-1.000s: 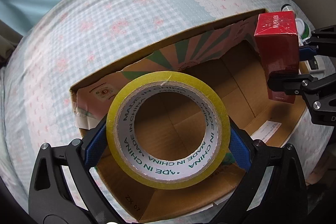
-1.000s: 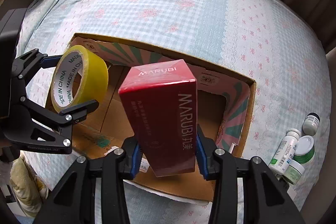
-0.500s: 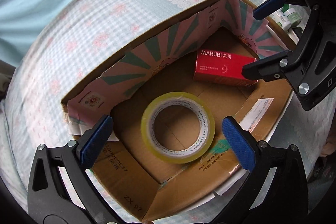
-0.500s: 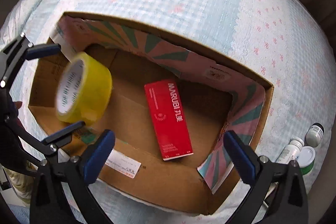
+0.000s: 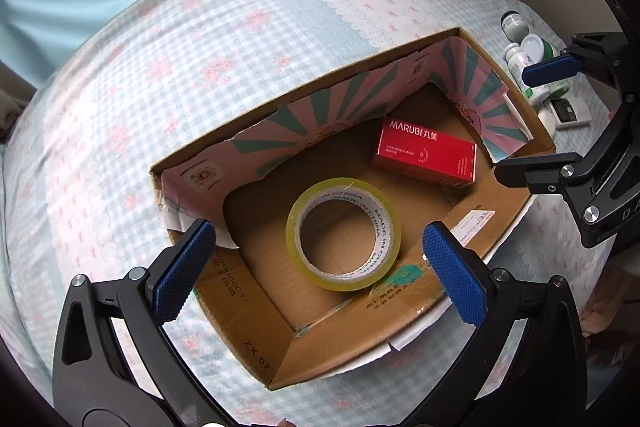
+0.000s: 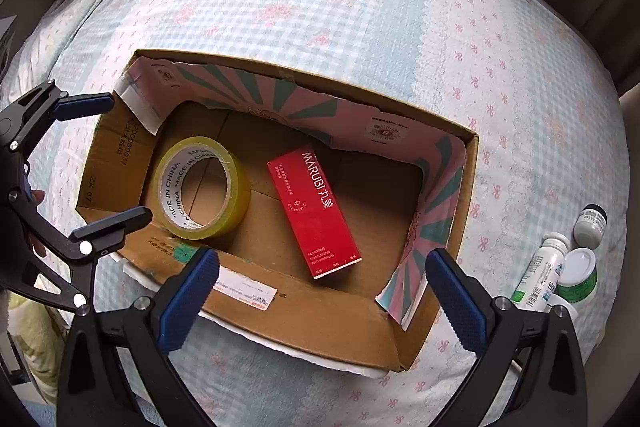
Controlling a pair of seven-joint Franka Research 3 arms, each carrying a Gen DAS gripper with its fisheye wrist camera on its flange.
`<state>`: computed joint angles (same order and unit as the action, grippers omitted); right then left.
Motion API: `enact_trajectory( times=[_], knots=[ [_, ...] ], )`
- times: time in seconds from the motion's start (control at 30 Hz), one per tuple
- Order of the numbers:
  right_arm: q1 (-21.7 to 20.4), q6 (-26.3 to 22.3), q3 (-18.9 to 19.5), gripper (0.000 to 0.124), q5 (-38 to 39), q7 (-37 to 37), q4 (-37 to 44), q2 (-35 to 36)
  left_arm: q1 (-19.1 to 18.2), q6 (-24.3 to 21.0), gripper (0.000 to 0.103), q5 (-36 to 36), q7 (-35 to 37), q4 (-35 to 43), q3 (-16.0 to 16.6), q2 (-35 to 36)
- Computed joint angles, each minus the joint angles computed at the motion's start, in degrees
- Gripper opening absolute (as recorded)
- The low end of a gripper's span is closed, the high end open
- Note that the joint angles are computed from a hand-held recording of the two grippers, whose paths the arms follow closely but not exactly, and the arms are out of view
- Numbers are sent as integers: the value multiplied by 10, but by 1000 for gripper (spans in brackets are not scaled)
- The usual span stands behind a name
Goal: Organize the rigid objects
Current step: 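Release the tape roll into the box with the left tool while the right tool releases the red box, then grasp the white vitamin bottle with the left tool while the right tool grasps the green jar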
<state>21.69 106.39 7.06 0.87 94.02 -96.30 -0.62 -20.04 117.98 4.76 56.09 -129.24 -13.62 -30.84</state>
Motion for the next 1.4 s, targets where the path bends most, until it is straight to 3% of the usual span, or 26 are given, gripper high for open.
enact_trajectory(
  times=[0.37, 0.67, 0.93, 1.1, 1.27, 1.4],
  knots=[
    [1, -51, 12, 103, -31, 50, 52, -57, 7, -103, 103, 27, -92, 84, -34, -46],
    [-37, -37, 22, 103, -45, 169, 5, -175, 1, -178, 103, 67, -185, 201, -87, -22],
    [-101, -54, -1, 103, -20, 179, -47, -277, -20, -162, 103, 73, -245, 291, -110, 67],
    [-149, -52, -29, 103, -4, 164, -80, -325, -37, -190, 103, 121, -276, 382, -139, 163],
    [-187, -51, -62, 103, 16, 123, -92, -337, -72, -188, 103, 164, -318, 470, -140, 261],
    [-209, -53, -88, 103, 41, 94, -90, -320, -115, -213, 103, 201, -315, 586, -131, 372]
  ],
)
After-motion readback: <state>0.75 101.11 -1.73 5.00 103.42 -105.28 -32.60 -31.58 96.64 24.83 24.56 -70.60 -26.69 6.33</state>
